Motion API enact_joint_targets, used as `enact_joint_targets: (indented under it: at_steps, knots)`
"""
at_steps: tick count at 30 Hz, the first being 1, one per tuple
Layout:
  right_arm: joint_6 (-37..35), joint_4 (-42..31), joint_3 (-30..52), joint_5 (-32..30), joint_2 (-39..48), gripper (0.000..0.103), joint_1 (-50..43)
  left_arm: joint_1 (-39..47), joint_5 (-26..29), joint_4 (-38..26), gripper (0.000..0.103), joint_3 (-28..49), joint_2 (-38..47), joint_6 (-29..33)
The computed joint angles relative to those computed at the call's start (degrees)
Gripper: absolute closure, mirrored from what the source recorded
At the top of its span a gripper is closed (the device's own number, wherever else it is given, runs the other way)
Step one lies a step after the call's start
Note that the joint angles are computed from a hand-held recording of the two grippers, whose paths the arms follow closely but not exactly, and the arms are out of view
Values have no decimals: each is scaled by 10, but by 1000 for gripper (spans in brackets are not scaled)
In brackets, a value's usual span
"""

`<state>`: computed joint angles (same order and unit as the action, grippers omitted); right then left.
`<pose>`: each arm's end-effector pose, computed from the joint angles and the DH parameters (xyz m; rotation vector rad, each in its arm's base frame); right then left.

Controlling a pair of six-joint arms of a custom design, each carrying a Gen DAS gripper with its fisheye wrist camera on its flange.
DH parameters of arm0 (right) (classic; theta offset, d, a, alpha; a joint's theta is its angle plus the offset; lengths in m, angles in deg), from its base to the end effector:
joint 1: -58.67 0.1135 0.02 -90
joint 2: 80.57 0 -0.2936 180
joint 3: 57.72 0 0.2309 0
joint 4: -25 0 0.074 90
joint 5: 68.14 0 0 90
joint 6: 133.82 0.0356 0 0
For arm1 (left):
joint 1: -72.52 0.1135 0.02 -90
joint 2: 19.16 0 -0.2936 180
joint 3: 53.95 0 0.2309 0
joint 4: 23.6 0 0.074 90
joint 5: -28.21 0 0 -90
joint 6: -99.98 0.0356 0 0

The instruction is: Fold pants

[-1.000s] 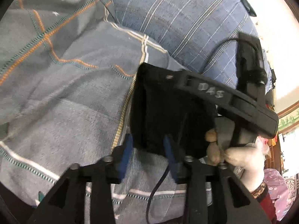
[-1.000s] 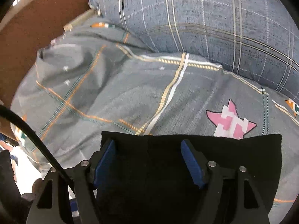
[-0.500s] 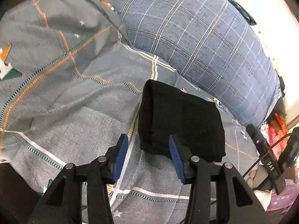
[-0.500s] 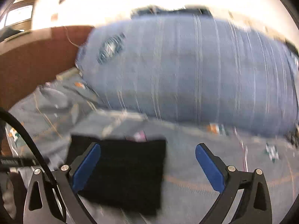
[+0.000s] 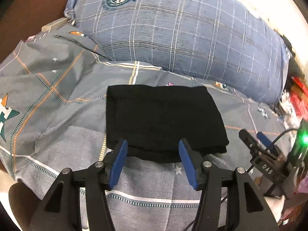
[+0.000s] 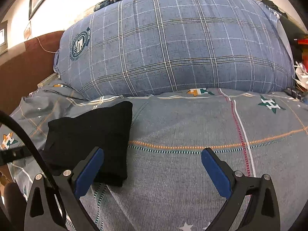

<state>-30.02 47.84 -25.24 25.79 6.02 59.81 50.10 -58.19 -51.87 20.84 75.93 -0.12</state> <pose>0.2315 0.0022 0.1627 0.2739 2.0984 0.0828 0.3089 -0.1299 0.2437 0.2911 2.4266 -0.3325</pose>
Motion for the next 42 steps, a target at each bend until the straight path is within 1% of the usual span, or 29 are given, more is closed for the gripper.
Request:
enact_joint_targets:
  at_steps: [8, 13, 18, 27, 29, 30, 31, 33, 34, 35, 36, 38, 41, 42]
  knots:
    - [16, 11, -10, -16, 13, 0, 16, -53, -67, -7, 49, -4, 4, 9]
    - [17, 20, -15, 2, 17, 0, 43, -69, -108, -2, 48, -10, -1, 18]
    - [15, 24, -15, 14, 23, 0, 59, -67, -116, -7, 48, -6, 1, 19]
    - [22, 28, -13, 10, 41, 0, 51, -71, -123, -26, 48, 8, 17, 19]
    - [22, 29, -11, 6, 46, 0, 48, -64, -106, -29, 48, 11, 19, 19]
    - [22, 29, -11, 5, 48, 0, 46, -51, -81, -29, 48, 13, 19, 17]
    - [21, 29, -10, 2, 49, 0, 44, -34, -50, -28, 48, 15, 19, 13]
    - [19, 26, -9, -5, 48, 0, 38, 28, 50, -26, 47, 24, 28, -6]
    - [19, 22, -8, -16, 46, 0, 32, 46, 78, -26, 46, 28, 34, -14]
    - [20, 14, -4, -30, 43, 0, 24, 74, 121, -32, 43, 40, 50, -20]
    - [22, 0, 3, -49, 38, 0, 13, 98, 163, -38, 43, 53, 68, -21]
    - [26, -35, 27, -96, 30, 0, -10, 131, 228, -46, 42, 80, 106, -17]
    - [14, -98, 91, -182, 48, 0, -50, 148, 266, -49, 42, 122, 157, -3]
    - [9, -126, 127, -216, 69, 0, -64, 152, 278, -47, 40, 138, 177, -4]
